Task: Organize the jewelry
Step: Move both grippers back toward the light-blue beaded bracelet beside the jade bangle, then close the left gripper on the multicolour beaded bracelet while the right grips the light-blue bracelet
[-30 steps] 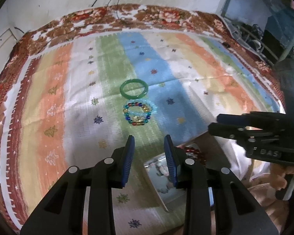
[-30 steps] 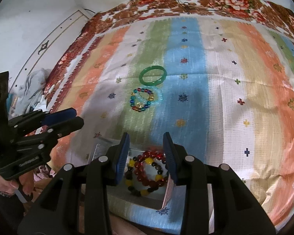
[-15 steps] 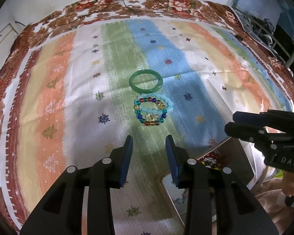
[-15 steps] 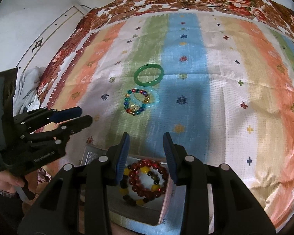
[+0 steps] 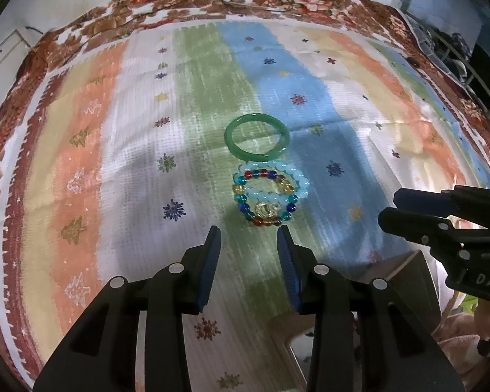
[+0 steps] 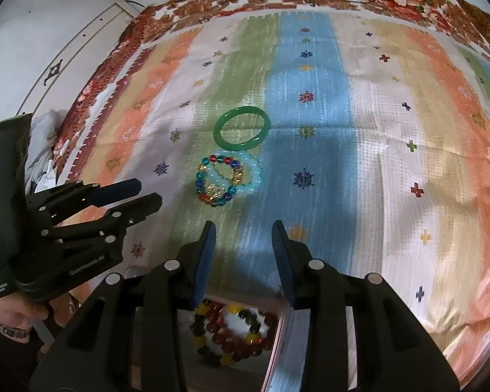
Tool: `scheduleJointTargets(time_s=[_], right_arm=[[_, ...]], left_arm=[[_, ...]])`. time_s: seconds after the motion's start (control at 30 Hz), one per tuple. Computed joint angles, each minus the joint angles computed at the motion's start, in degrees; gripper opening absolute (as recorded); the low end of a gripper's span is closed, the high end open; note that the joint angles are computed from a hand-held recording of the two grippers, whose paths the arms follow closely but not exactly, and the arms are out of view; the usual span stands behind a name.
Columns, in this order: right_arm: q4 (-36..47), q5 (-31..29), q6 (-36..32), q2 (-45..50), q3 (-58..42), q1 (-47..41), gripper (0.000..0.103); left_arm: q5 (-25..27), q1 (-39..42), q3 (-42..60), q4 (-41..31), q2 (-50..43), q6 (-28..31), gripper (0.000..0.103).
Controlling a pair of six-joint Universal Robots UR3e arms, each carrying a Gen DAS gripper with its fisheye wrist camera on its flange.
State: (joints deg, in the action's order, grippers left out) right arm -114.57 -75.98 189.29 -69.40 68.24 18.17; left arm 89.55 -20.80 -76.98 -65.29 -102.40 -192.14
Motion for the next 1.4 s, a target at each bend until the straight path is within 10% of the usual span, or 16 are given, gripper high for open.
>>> scheduleJointTargets(time_s=[1.4], right_arm=[[24.98, 1.16, -5.73, 33.59, -46.80, -1.19, 0.053]], left_arm=[[-4.48, 4.63, 6.23, -0.90, -12.43, 5.58, 0.029]])
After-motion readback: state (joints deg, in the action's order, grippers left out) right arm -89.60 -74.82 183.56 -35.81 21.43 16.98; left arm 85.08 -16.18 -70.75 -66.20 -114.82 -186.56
